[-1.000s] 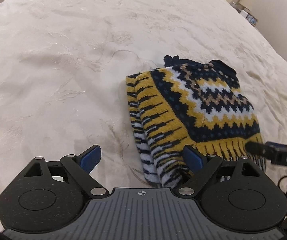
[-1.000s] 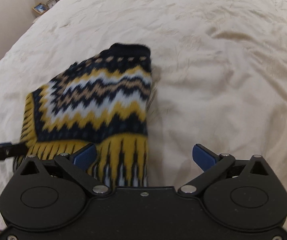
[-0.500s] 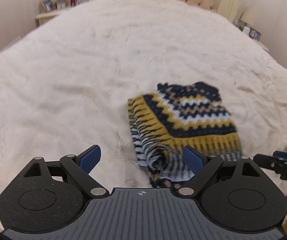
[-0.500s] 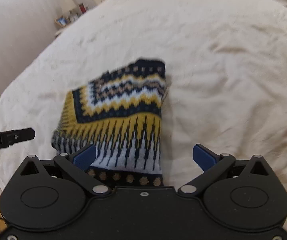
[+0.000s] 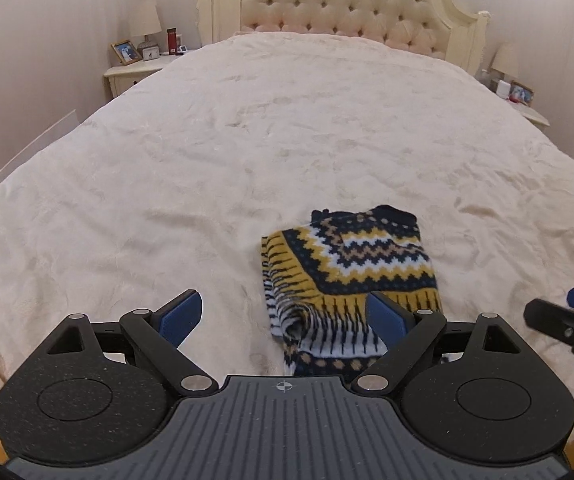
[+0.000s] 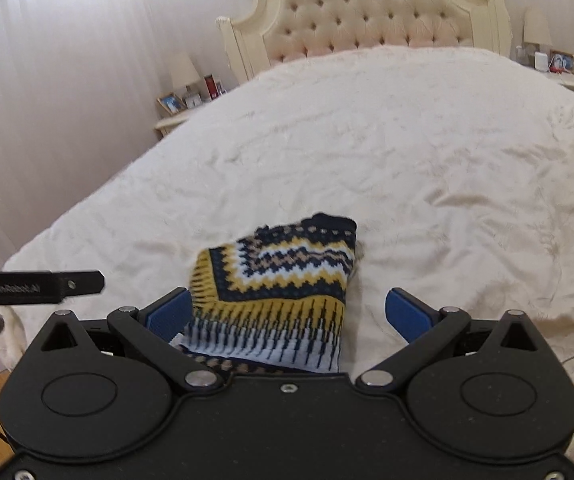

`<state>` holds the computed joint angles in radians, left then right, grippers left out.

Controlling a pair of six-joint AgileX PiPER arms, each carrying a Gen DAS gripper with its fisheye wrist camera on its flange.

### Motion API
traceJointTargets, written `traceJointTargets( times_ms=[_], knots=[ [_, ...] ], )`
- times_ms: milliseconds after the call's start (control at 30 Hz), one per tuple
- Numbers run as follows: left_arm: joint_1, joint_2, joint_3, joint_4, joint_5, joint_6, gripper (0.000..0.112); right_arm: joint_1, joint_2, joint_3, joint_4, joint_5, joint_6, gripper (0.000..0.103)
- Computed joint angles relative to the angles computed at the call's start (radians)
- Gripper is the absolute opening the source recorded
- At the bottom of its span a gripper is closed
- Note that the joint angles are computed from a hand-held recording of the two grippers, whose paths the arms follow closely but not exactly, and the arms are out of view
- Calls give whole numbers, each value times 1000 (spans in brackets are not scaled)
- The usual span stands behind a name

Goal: Fold small clothes

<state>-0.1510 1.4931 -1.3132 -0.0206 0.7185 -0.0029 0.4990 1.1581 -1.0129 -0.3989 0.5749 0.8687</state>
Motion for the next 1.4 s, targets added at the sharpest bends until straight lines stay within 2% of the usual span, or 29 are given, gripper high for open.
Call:
traceJointTargets(
  times_ms=[67,133,200,300,367,500,767,1400],
  knots=[
    [-29,-15,5,70,18,-59,89,63,-15,-1,-131,49,121,102],
    [-60,-28,15,135,30,-101,89,138,-12,-22,-241,139,215,102],
    [-73,-41,25,143,41,-94,89,200,-4,-44,-300,223,263,102],
    [-75,-53,26,121,70,-80,89,233,2,-74,-281,299,274,102],
    [-82,-54,16,128,104,-91,89,212,15,-109,-199,336,239,102],
    [-94,-64,17,138,146,-100,89,155,4,-116,-61,329,168,102],
    [-95,-67,21,135,201,-107,89,192,14,-140,-81,402,183,102],
    [-81,-48,5,88,285,-83,89,192,22,-152,-70,426,177,102]
  ],
)
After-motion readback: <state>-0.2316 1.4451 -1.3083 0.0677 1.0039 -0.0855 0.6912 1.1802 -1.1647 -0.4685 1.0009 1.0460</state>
